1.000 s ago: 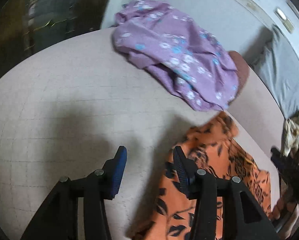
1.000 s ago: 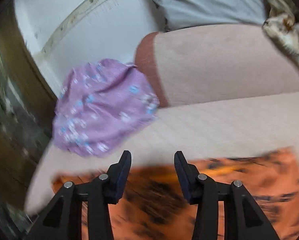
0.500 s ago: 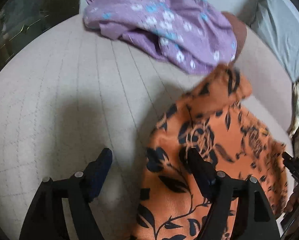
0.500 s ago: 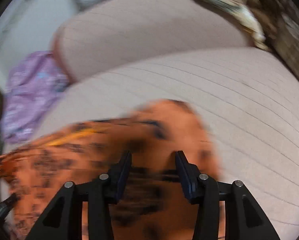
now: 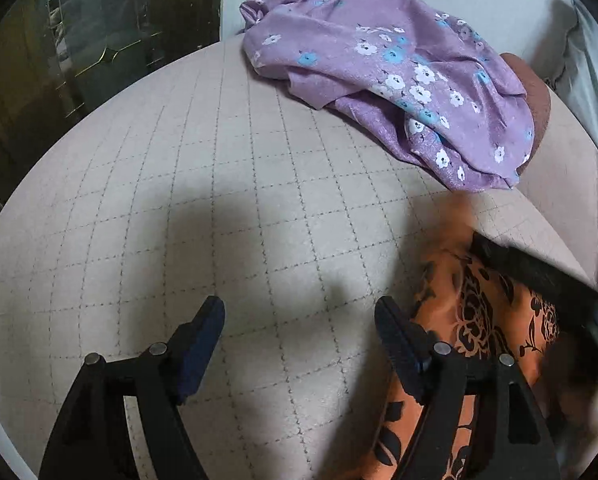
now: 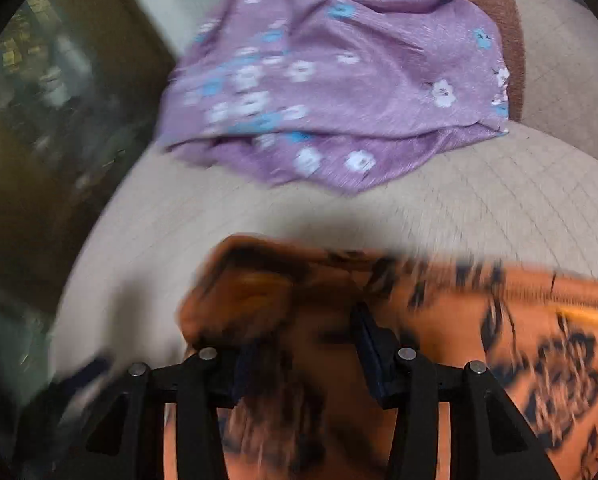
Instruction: Fold small clothes
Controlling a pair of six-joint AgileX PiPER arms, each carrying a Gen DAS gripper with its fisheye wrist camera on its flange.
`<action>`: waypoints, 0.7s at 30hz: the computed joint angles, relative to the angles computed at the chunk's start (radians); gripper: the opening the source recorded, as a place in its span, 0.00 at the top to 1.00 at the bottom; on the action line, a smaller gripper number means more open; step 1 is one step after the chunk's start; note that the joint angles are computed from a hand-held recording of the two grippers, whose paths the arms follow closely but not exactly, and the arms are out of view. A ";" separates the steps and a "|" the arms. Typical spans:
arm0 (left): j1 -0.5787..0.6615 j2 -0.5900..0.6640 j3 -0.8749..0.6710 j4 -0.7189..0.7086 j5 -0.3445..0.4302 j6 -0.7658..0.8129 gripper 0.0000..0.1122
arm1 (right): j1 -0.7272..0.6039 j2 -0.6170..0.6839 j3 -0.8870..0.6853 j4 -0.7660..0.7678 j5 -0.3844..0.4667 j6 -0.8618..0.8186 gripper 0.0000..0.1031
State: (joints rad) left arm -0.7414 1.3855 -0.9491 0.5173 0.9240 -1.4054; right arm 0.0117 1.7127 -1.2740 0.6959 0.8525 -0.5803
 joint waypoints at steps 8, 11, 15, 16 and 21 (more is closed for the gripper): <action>-0.078 -0.006 -0.041 0.095 -0.024 -0.016 0.31 | -0.302 -0.044 0.084 0.196 -0.033 -0.116 0.53; -0.140 0.059 -0.092 0.122 0.022 0.001 0.31 | -0.512 -0.034 0.060 0.122 -0.008 -0.135 0.53; -0.176 0.153 -0.153 0.132 0.083 0.024 0.31 | -0.746 0.068 -0.050 0.003 0.017 -0.109 0.53; -0.170 0.182 -0.165 0.115 0.095 0.043 0.31 | -0.786 0.099 -0.075 -0.011 0.015 -0.110 0.53; -0.160 0.224 -0.164 0.116 0.096 0.049 0.28 | -0.937 0.287 -0.194 0.081 0.122 -0.214 0.56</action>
